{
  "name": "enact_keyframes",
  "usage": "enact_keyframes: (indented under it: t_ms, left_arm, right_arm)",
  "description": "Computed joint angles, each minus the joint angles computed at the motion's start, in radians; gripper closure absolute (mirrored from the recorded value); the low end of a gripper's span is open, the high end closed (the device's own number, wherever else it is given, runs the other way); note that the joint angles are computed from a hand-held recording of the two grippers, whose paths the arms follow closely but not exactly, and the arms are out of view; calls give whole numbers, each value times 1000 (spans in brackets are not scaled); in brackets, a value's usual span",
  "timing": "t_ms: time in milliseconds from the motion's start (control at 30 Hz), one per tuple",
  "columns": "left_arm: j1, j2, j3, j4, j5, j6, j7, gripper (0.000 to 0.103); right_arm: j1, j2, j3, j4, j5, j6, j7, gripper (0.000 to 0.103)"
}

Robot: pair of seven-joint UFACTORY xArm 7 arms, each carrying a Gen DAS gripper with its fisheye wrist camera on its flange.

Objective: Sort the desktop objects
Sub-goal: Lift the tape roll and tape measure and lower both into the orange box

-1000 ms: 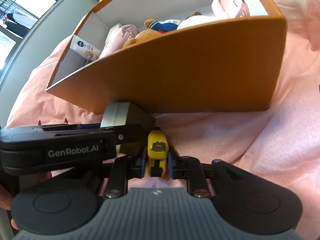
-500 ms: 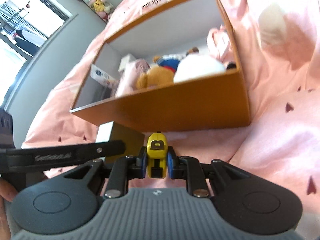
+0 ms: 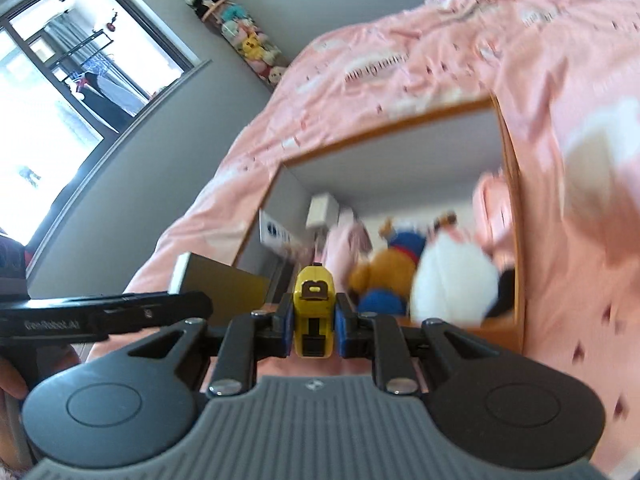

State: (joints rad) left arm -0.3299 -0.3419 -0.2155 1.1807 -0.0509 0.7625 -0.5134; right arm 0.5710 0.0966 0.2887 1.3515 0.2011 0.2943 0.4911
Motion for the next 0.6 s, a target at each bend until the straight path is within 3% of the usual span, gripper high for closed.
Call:
enact_keyframes:
  t_ms: [267, 600]
  left_arm:
    - [32, 186, 26, 203, 60, -24, 67, 48]
    - [29, 472, 72, 396, 98, 41, 101, 48]
  right_arm:
    - [-20, 153, -13, 239, -7, 70, -55, 82]
    - [15, 459, -80, 655, -84, 289, -3, 82]
